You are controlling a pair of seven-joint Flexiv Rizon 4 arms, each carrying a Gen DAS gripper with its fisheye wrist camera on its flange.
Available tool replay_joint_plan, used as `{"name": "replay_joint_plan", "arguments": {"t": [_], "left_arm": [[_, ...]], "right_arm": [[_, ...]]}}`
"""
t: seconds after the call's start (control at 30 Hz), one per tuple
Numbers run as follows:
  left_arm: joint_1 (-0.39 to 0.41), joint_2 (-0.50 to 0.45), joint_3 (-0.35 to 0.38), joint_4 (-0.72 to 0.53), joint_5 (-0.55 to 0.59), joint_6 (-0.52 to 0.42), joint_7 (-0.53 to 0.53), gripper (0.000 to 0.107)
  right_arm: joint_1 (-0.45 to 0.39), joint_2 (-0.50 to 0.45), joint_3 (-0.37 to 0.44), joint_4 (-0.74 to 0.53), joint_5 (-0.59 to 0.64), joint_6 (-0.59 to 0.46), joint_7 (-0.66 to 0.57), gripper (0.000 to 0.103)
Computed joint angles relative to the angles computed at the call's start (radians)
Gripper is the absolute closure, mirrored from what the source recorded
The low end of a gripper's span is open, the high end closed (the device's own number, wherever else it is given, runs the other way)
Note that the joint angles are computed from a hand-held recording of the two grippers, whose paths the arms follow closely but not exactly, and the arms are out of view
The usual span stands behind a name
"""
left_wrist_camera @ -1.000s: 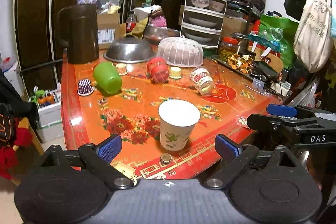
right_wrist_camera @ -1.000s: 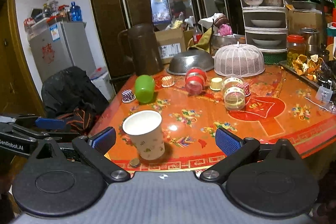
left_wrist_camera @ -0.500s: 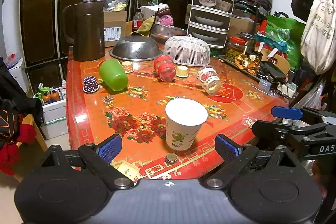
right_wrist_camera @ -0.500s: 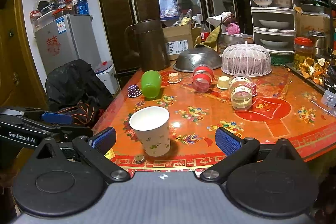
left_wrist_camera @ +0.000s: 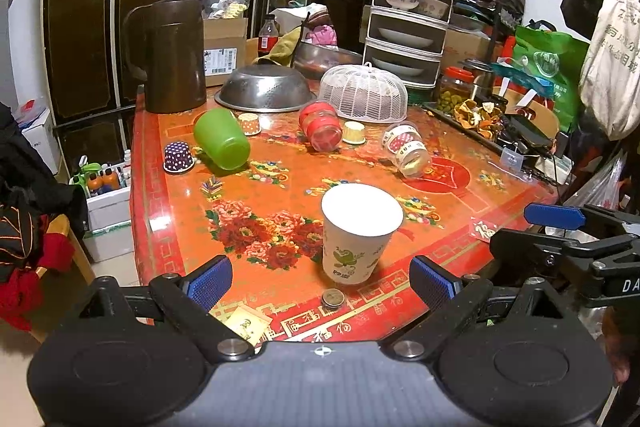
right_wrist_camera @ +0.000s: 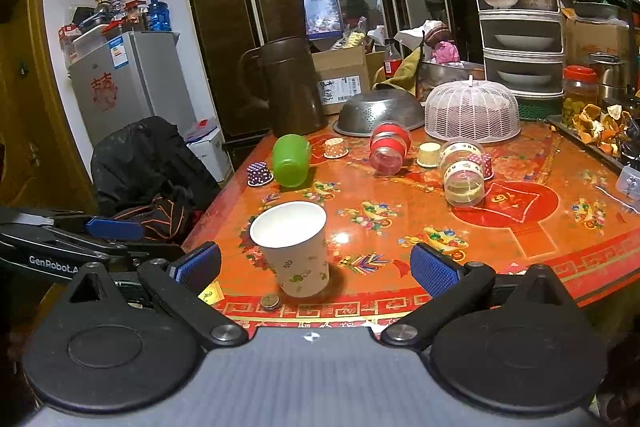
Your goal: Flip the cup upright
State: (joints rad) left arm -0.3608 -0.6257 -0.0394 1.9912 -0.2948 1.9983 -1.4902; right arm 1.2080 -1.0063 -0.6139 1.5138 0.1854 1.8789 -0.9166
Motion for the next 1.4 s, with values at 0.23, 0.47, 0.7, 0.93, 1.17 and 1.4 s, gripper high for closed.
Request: {"name": "replay_joint_plan", "arguments": {"t": [0.23, 0.47, 0.7, 0.93, 1.17, 1.4], "left_arm": [[0.001, 0.002, 0.000, -0.001, 0.000, -0.006, -0.005, 0.010], [0.005, 0.004, -0.003, -0.004, 0.005, -0.014, -0.010, 0.010], [0.003, 0.001, 0.000, -0.006, 0.007, -0.011, -0.013, 0.010], [-0.001, -0.001, 0.004, -0.006, 0.004, -0.005, -0.013, 0.010], [-0.015, -0.003, 0.018, -0.009, -0.015, -0.009, -0.004, 0.010], [-0.001, -0.006, 0.005, -0.010, -0.004, -0.009, -0.006, 0.010]], "right_arm": [[-0.007, 0.001, 0.013, -0.006, -0.009, 0.001, -0.007, 0.001], [-0.018, 0.006, 0.032, -0.007, 0.001, 0.014, -0.019, 0.001], [-0.021, 0.005, 0.037, -0.012, 0.006, 0.012, -0.025, 0.001], [-0.016, 0.002, 0.032, -0.013, 0.011, 0.009, -0.024, 0.001], [-0.016, 0.002, 0.029, -0.012, 0.010, 0.008, -0.018, 0.001], [-0.019, 0.005, 0.033, -0.011, 0.005, 0.003, -0.015, 0.001]]}}
